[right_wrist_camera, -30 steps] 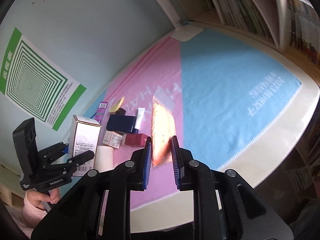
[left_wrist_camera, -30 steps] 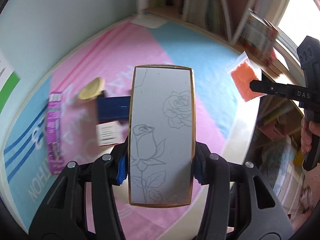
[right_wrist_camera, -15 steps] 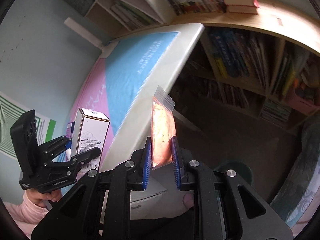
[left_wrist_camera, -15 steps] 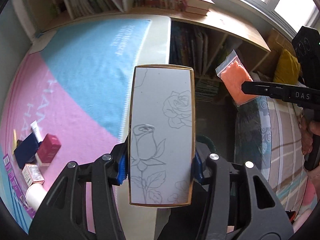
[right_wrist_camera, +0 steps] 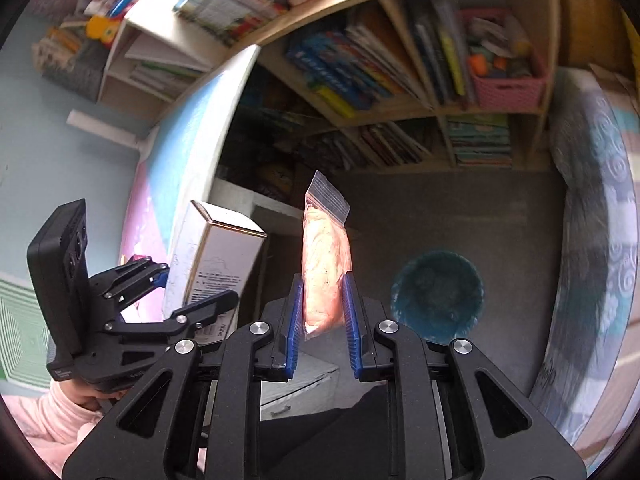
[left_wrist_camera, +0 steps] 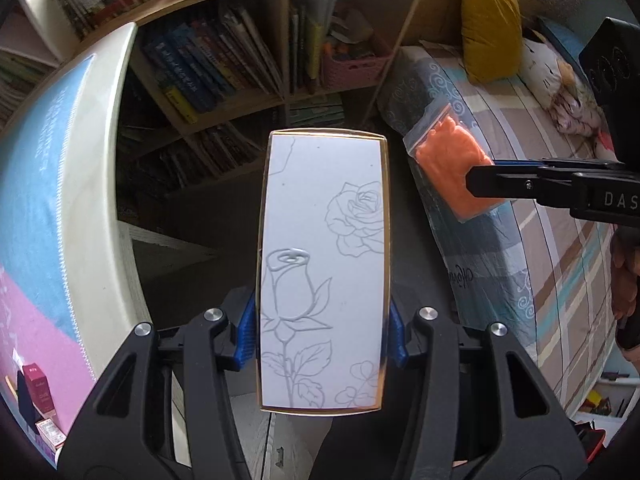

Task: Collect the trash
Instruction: 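Carry the white box and orange bag in both grippers to the teal wastebasket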

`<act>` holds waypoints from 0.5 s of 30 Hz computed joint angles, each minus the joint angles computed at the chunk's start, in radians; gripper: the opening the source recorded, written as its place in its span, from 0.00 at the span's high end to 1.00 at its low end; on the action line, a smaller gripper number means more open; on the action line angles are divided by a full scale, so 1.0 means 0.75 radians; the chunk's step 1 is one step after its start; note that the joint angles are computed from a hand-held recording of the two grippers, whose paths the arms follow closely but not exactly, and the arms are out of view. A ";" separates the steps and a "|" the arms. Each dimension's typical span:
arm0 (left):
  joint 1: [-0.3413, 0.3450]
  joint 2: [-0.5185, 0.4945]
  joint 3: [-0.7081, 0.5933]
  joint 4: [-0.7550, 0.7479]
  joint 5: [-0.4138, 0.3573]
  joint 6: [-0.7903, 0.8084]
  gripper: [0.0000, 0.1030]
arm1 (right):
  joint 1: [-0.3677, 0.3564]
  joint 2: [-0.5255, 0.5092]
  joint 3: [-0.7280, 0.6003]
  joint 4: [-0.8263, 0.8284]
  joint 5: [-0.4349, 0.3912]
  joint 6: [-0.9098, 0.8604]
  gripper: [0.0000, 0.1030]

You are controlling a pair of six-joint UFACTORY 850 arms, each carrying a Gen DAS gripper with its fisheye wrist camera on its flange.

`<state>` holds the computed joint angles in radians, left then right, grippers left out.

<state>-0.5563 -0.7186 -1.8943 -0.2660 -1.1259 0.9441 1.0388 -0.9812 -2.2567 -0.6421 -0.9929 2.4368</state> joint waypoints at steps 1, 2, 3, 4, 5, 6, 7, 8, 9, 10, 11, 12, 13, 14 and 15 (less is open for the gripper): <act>-0.013 0.006 0.018 0.006 0.003 0.010 0.54 | 0.010 0.013 0.027 -0.009 0.004 0.037 0.80; -0.025 0.013 0.036 0.010 0.003 0.020 0.54 | 0.018 0.025 0.052 -0.018 0.009 0.070 0.80; -0.030 0.016 0.042 0.011 0.004 0.031 0.54 | 0.025 0.033 0.070 -0.025 0.014 0.095 0.80; -0.040 0.024 0.057 0.014 0.007 0.048 0.53 | 0.030 0.041 0.088 -0.029 0.018 0.115 0.80; -0.050 0.030 0.069 0.021 0.014 0.064 0.53 | 0.038 0.046 0.099 -0.033 0.013 0.138 0.80; -0.054 0.036 0.078 0.024 0.023 0.076 0.52 | 0.046 0.058 0.124 -0.047 0.024 0.178 0.78; -0.061 0.045 0.093 0.038 0.039 0.088 0.41 | 0.053 0.070 0.149 -0.062 0.038 0.222 0.75; -0.065 0.052 0.104 0.044 0.056 0.095 0.27 | 0.059 0.079 0.169 -0.069 0.040 0.257 0.70; -0.070 0.062 0.120 0.045 0.074 0.105 0.22 | 0.066 0.079 0.169 -0.068 0.021 0.273 0.54; -0.073 0.068 0.129 0.048 0.086 0.115 0.17 | 0.070 0.068 0.147 -0.059 -0.013 0.270 0.47; -0.077 0.076 0.139 0.048 0.098 0.119 0.16 | 0.077 0.071 0.150 -0.067 -0.034 0.292 0.44; -0.077 0.074 0.135 0.045 0.092 0.131 0.15 | 0.080 0.074 0.155 -0.075 -0.039 0.310 0.40; -0.081 0.075 0.138 0.042 0.095 0.133 0.12 | 0.084 0.082 0.166 -0.080 -0.045 0.329 0.39; -0.079 0.078 0.139 0.039 0.098 0.137 0.10 | 0.085 0.086 0.173 -0.078 -0.050 0.336 0.39; -0.077 0.077 0.135 0.031 0.093 0.146 0.10 | 0.085 0.090 0.178 -0.076 -0.053 0.336 0.39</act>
